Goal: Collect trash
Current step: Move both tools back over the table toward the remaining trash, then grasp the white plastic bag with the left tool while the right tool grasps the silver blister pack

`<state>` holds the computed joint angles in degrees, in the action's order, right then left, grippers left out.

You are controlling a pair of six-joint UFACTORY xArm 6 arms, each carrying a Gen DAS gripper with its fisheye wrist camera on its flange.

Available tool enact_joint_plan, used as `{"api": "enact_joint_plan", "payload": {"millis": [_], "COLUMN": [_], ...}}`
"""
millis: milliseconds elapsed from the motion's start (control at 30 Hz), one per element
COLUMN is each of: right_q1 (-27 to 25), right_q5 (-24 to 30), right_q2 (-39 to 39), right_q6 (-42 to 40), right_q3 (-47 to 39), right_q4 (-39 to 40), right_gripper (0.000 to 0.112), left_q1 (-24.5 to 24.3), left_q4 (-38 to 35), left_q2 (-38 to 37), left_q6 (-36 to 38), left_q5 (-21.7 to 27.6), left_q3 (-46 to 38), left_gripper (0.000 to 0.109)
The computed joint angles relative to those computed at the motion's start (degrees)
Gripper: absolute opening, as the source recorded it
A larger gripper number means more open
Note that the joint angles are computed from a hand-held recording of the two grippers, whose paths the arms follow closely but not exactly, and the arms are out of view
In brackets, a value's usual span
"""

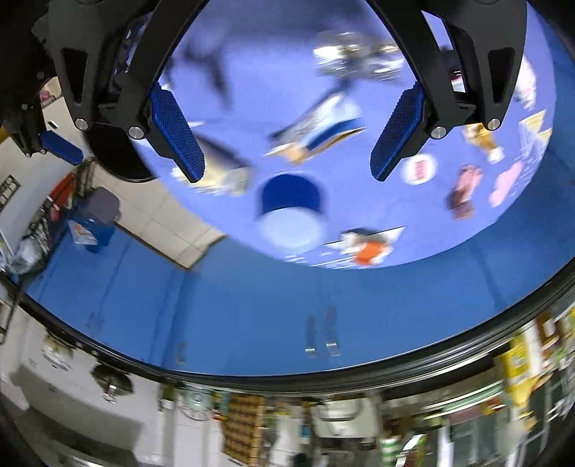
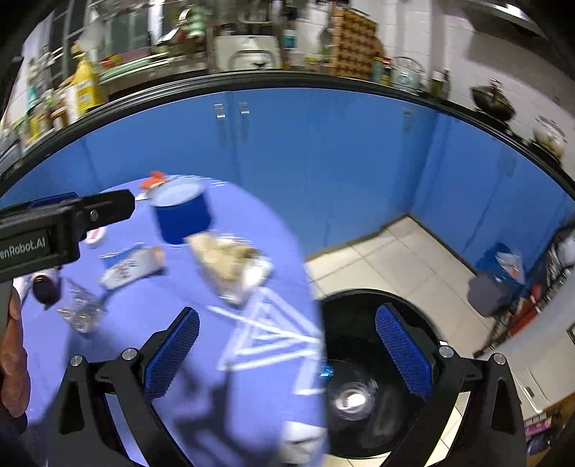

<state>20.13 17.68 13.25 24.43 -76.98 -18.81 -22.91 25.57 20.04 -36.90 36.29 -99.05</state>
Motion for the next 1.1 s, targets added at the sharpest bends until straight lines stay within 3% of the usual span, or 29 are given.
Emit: {"api": "enact_joint_plan", "payload": {"millis": [300, 533, 767, 1100], "right_q1": [7.1, 11.2, 14.2, 16.1], "right_q5": [1.9, 4.2, 5.9, 9.8], "right_q2": [6.3, 10.3, 12.5, 16.6], "right_q6": [-5.8, -10.1, -12.3, -12.6], "right_q3": [-9.0, -13.6, -15.6, -20.2], "right_q4": [6.6, 11.7, 11.9, 12.0], "right_gripper": [0.096, 0.096, 0.096, 0.096], "left_q1": [7.5, 12.4, 15.6, 17.2], "left_q4": [8.0, 6.9, 5.8, 1.2], "left_q2": [-15.0, -22.5, -26.4, -25.6], "left_q6": [-9.3, -10.1, -10.9, -7.6], "left_q5": [-1.2, -1.7, -2.5, -3.1], "left_q3": [20.4, 31.7, 37.9, 39.1], "left_gripper": [0.092, 0.092, 0.092, 0.09]}}
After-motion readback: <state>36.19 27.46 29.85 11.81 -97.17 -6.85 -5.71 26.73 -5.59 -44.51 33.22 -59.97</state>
